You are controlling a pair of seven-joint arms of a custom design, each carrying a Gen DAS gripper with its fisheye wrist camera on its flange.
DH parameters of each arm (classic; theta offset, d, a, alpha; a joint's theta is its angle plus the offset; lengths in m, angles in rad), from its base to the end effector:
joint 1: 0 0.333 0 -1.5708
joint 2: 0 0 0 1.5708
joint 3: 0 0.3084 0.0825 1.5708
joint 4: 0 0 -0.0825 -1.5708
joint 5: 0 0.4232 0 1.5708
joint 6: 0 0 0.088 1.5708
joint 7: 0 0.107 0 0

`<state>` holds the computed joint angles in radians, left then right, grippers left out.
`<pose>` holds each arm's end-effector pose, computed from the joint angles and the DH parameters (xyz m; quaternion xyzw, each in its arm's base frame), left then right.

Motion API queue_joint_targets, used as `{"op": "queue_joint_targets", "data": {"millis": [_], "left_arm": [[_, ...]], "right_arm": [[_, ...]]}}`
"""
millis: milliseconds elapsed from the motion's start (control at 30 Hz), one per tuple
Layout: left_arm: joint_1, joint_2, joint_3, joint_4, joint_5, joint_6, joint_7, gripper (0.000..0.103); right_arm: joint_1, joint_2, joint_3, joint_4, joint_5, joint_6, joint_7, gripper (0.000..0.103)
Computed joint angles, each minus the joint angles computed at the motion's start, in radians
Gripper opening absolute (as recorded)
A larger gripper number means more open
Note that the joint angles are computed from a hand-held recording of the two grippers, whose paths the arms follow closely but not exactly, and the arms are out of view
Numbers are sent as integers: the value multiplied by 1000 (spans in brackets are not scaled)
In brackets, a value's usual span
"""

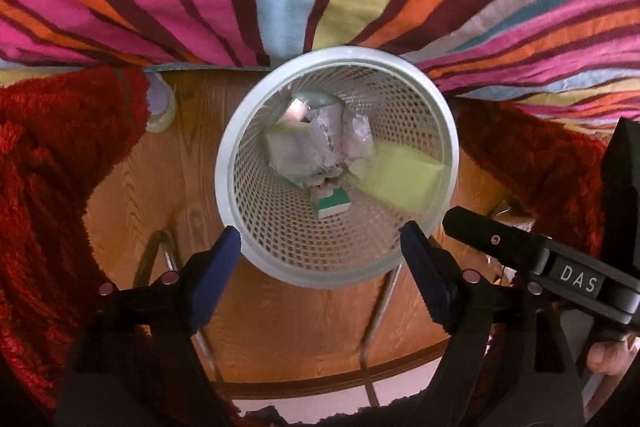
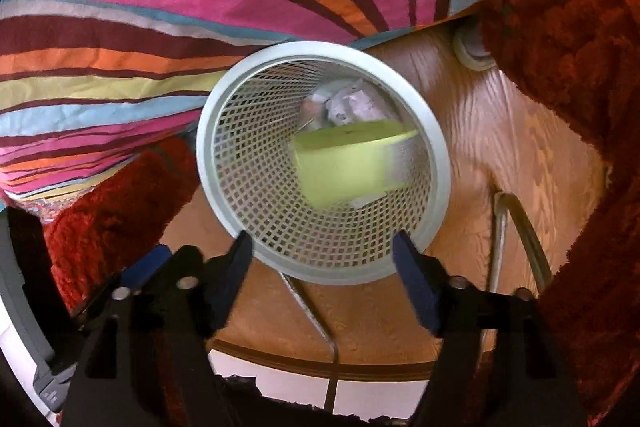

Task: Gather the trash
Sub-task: 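Open both tools to drop the lime boxes into the wastebasket, then move both tools back toward the medicine box and small white box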

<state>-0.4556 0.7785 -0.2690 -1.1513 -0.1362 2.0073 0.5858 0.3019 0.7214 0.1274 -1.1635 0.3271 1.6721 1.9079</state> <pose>0.6304 -0.4874 0.3398 0.8215 -0.5465 0.0402 0.1575 0.6876 0.3219 0.3452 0.6893 -0.6884 -0.2255 0.0138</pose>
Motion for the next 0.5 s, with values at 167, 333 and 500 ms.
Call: {"op": "queue_joint_targets", "data": {"millis": [167, 333, 500], "left_arm": [[-11, -60, 23, -64, 38, 53, -39, 80], [-43, -158, 60, -137, 167, 109, -72, 80], [-89, -251, 109, -179, 379, 129, -103, 80]], "right_arm": [[4, -80, -5, -94, -5, 116, -23, 81], [41, -261, -12, -282, -84, 446, -123, 81], [90, -361, -20, -381, -206, 799, -182, 81]]}}
